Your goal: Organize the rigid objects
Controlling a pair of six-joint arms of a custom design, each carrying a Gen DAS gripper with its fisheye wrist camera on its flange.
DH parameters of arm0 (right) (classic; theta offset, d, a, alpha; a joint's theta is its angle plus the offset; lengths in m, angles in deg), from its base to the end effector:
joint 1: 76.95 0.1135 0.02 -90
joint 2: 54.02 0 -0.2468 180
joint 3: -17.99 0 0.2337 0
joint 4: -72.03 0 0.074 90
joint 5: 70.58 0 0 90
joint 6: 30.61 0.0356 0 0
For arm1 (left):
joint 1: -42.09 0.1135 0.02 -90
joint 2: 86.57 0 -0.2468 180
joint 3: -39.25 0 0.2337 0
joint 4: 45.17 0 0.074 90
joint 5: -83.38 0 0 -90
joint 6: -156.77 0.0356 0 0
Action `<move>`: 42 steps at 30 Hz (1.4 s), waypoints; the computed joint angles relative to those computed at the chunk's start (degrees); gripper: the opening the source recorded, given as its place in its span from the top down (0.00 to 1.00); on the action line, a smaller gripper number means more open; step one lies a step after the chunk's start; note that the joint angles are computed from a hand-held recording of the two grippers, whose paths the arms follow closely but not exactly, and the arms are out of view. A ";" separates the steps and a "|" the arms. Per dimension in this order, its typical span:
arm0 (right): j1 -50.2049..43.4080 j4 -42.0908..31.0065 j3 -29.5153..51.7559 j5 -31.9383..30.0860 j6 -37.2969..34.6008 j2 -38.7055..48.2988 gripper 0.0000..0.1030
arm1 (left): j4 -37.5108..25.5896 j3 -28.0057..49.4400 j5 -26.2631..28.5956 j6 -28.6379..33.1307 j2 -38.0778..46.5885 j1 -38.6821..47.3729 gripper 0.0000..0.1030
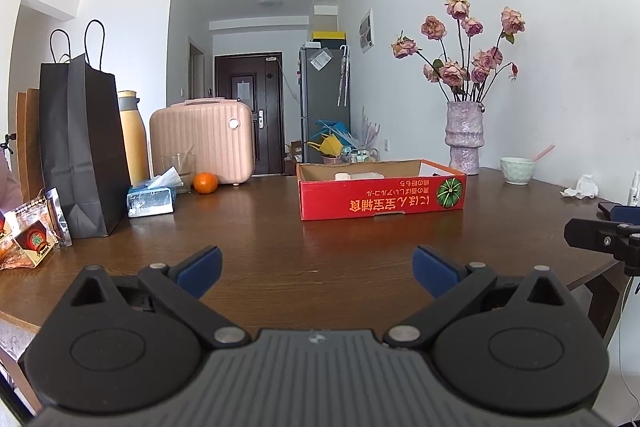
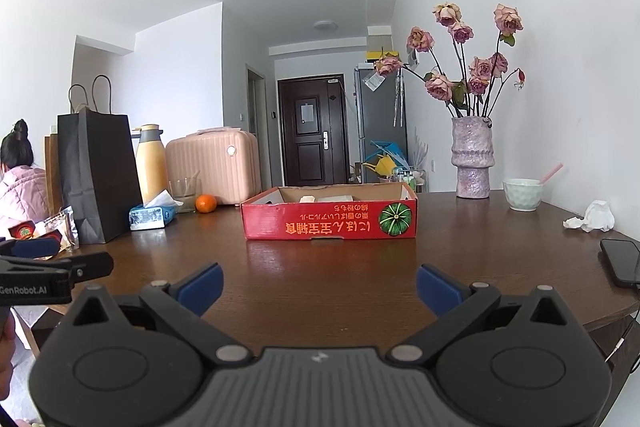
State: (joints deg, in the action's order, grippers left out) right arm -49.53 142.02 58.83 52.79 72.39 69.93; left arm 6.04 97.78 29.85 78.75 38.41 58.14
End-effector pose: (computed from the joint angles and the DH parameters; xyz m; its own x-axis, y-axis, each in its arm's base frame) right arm 0.2637 0.1147 0.0627 -0.1759 0.1204 -0.9770 0.1339 0.9862 0.0974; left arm 0.3459 0.0775 0.0745 -0.1789 0.1222 -0.9763 0.3741 0.9262 0.0474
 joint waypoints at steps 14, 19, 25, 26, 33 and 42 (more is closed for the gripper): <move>-0.50 0.14 -0.17 -0.81 0.16 -0.05 0.00 | 1.00 -0.58 -0.21 0.00 -0.10 -0.10 0.00; -0.76 0.08 -0.25 -1.03 0.34 -0.05 0.00 | 1.19 -0.81 -0.34 0.03 -0.17 -0.13 0.00; -0.64 0.33 -0.17 -0.75 0.33 0.27 0.00 | 1.26 -0.89 -0.38 -0.03 -0.21 -0.18 0.00; -0.62 0.26 -0.17 -0.74 0.36 0.24 0.00 | 1.22 -0.86 -0.34 -0.05 -0.20 -0.15 0.00; -0.59 0.29 -0.15 -0.79 0.38 0.30 0.00 | 1.07 -0.78 -0.17 0.02 -0.19 -0.15 0.00; -0.63 0.35 0.04 -0.77 0.34 0.50 0.00 | 0.36 -0.03 0.61 -0.46 0.11 0.11 0.00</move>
State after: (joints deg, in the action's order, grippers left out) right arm -50.16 142.38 58.87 52.03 72.73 70.42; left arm 6.40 97.75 30.45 78.29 38.52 58.24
